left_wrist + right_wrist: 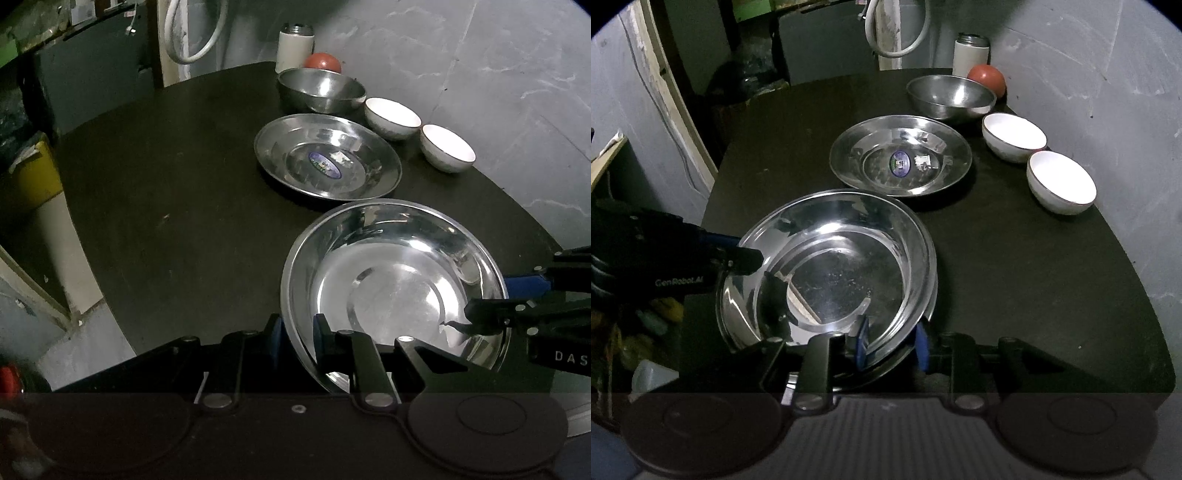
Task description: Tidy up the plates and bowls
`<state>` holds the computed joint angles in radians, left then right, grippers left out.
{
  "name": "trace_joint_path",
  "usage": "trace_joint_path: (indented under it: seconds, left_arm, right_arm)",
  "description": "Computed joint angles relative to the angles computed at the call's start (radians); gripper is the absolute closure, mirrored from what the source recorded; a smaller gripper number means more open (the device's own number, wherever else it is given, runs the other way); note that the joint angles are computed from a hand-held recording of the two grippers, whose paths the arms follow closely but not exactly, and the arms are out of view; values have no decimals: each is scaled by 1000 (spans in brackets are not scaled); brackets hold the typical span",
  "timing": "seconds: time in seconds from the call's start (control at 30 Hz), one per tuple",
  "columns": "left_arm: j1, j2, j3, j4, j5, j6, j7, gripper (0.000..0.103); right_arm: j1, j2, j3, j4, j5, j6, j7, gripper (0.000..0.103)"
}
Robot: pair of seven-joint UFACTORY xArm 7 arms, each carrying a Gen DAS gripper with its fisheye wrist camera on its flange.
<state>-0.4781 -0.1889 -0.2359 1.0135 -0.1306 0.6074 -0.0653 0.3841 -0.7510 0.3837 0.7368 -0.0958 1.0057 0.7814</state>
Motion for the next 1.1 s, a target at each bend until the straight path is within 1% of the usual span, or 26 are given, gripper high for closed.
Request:
trace_joint_path:
  seconds: [0.27, 0.37, 0.4, 0.47, 0.57, 0.63, 0.67, 0.7, 0.73, 0.77, 0.8, 0.83, 0.87, 0.93, 0.97, 1.0, 1.03, 1.1]
  left_arm:
    - [4, 2, 0, 3, 11, -1, -15, 84]
    - [6, -1, 2, 2, 8, -6, -19, 78]
    - [6, -2, 4, 2, 5, -9, -19, 74]
    - [7, -3, 9, 3, -7, -15, -15, 72]
    - [16, -3, 10, 6, -3, -31, -27, 62]
    - [26, 4, 7, 12, 20, -48, -49, 51]
    - [31, 10, 7, 17, 29, -56, -58, 47]
    - [36, 17, 6, 23, 41, -67, -69, 39]
    - [40, 25, 6, 30, 51, -75, -80, 32]
    - [45, 36, 5, 39, 63, -82, -91, 30]
    - [50, 49, 5, 51, 79, -84, -104, 25]
    - [54, 61, 4, 64, 94, -85, -116, 20]
    - [57, 75, 5, 76, 106, -87, -125, 18]
    - [61, 100, 11, 99, 115, -93, -135, 14]
    - [62, 111, 16, 109, 107, -94, -131, 14]
    - [63, 124, 20, 122, 97, -96, -128, 11]
    - [65, 140, 24, 136, 89, -99, -130, 4]
    - [67, 160, 29, 147, 60, -127, -131, 1]
  right_arm:
    - [1, 14, 2, 10, -5, 6, -4, 63]
    - [-1, 24, 0, 16, -4, 20, -3, 60]
    - [-1, 24, -3, 16, -1, 23, -1, 60]
    - [0, 18, -5, 9, 0, 16, 3, 60]
    - [-3, 16, -8, 5, 1, 14, 8, 53]
    - [-7, 12, -11, 0, 2, 11, 14, 47]
    - [-10, 8, -12, -4, 1, 8, 20, 41]
    - [-13, 5, -12, -6, 1, 7, 24, 34]
    - [-16, 1, -14, -10, 0, 3, 28, 32]
    - [-19, -1, -16, -13, -2, -2, 30, 27]
    - [-22, -2, -17, -16, -3, -5, 32, 22]
    - [-25, -3, -19, -19, -4, -11, 34, 20]
    - [-28, -4, -20, -23, -5, -17, 36, 16]
    - [-33, -11, -22, -32, -8, -33, 43, 12]
    - [-36, -17, -23, -38, -9, -42, 47, 9]
    - [-41, -24, -23, -44, -11, -52, 54, 5]
    - [-46, -31, -24, -52, -13, -62, 61, 4]
    - [-59, -46, -29, -69, -16, -92, 76, 1]
